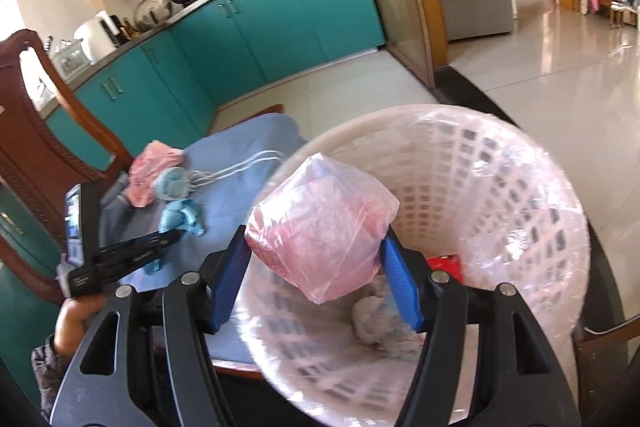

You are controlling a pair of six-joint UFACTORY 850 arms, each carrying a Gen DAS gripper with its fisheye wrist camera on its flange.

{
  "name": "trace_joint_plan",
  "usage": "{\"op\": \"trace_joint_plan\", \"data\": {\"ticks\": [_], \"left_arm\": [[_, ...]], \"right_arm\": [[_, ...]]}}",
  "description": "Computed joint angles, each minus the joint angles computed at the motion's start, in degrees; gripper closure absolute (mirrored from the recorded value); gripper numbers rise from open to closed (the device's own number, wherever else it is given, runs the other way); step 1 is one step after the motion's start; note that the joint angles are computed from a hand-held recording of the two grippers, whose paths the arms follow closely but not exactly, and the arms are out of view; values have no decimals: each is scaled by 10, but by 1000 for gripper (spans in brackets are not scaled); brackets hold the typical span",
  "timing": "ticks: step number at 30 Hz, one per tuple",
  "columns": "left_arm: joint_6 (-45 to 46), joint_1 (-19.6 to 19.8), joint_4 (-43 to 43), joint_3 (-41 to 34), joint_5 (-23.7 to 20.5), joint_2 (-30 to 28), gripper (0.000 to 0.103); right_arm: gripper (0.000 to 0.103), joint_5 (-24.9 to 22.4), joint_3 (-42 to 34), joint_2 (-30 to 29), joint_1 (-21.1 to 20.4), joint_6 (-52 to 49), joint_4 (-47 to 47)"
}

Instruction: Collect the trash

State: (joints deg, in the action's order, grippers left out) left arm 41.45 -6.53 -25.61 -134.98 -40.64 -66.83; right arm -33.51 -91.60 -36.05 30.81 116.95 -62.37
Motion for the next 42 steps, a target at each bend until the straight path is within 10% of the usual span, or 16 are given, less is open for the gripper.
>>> {"op": "trace_joint_plan", "data": {"ticks": [14,19,23,30,36,42], "left_arm": [[304,3,-280,275,82,202,97],[277,-6,-242,273,84,198,96],[175,4,-159,227,77,152,49],[49,16,-89,95,-10,51,34],[58,7,-66,109,28,53,90],[171,16,-193,186,43,114,92]], "right_arm": [[40,-43,-2,-13,-1,-36,32],[40,-39,31,6,-1,-1,18],[39,-41,40,11,-1,4,19],[40,-35,32,0,-6,-22,47],[40,-39,18,-10,-5,-56,68],[40,-44,25,-7,-5,-48,65]]}}
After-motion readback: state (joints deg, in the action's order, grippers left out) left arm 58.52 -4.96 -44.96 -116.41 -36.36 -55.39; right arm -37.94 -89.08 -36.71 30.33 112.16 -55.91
